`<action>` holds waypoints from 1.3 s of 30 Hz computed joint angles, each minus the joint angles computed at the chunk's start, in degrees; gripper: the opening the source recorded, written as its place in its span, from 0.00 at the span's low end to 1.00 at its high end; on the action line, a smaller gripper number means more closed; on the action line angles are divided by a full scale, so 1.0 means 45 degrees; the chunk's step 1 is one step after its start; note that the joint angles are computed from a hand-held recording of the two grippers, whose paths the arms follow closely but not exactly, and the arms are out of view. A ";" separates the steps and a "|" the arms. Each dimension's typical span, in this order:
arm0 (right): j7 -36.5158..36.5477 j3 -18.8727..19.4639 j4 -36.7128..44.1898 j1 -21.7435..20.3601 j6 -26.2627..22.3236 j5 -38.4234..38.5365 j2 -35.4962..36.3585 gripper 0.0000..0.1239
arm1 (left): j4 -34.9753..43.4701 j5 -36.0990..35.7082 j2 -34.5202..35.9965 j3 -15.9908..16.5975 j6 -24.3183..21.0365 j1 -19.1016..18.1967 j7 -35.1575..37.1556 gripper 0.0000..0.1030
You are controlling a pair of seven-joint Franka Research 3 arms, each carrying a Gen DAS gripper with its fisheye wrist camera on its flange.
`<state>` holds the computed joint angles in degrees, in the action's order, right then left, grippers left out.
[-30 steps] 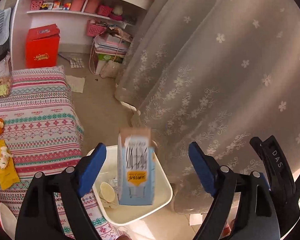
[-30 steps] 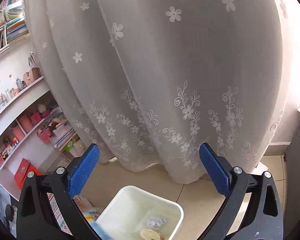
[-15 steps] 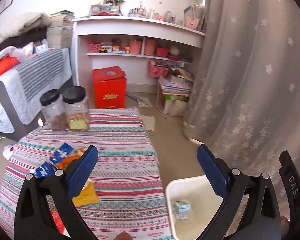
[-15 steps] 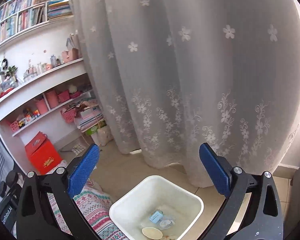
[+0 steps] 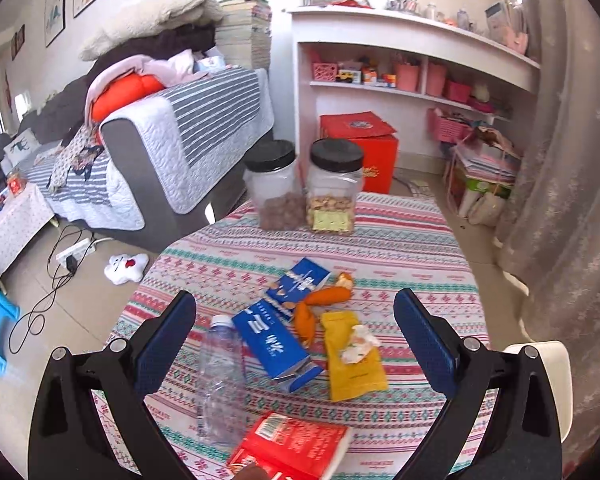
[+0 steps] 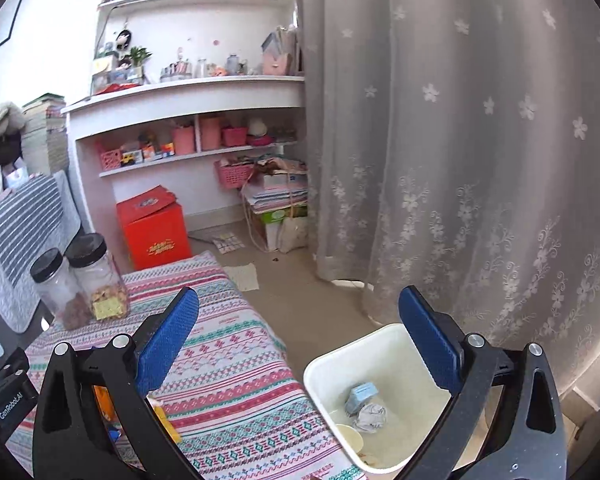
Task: Collect trash
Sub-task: 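Grasp the clear plastic bottle with the left gripper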
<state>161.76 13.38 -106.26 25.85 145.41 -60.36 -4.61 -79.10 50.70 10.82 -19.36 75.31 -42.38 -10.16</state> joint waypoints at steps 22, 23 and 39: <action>-0.6955 -0.0684 0.1403 0.1862 -0.0168 0.5436 0.2092 0.78 | -1.1690 -0.9309 -0.6969 0.1087 1.0819 0.4149 0.0619 0.93; -0.7147 -0.0703 0.1424 0.1895 -0.0169 0.5512 0.2134 0.77 | -1.1767 -0.9460 -0.6940 0.0996 1.1013 0.4288 0.0708 0.91; -1.8006 0.0230 0.4655 0.2004 -0.2531 1.3781 0.4573 0.77 | -1.2107 -0.7999 -0.9831 -0.0673 1.0577 0.5396 -0.0464 0.58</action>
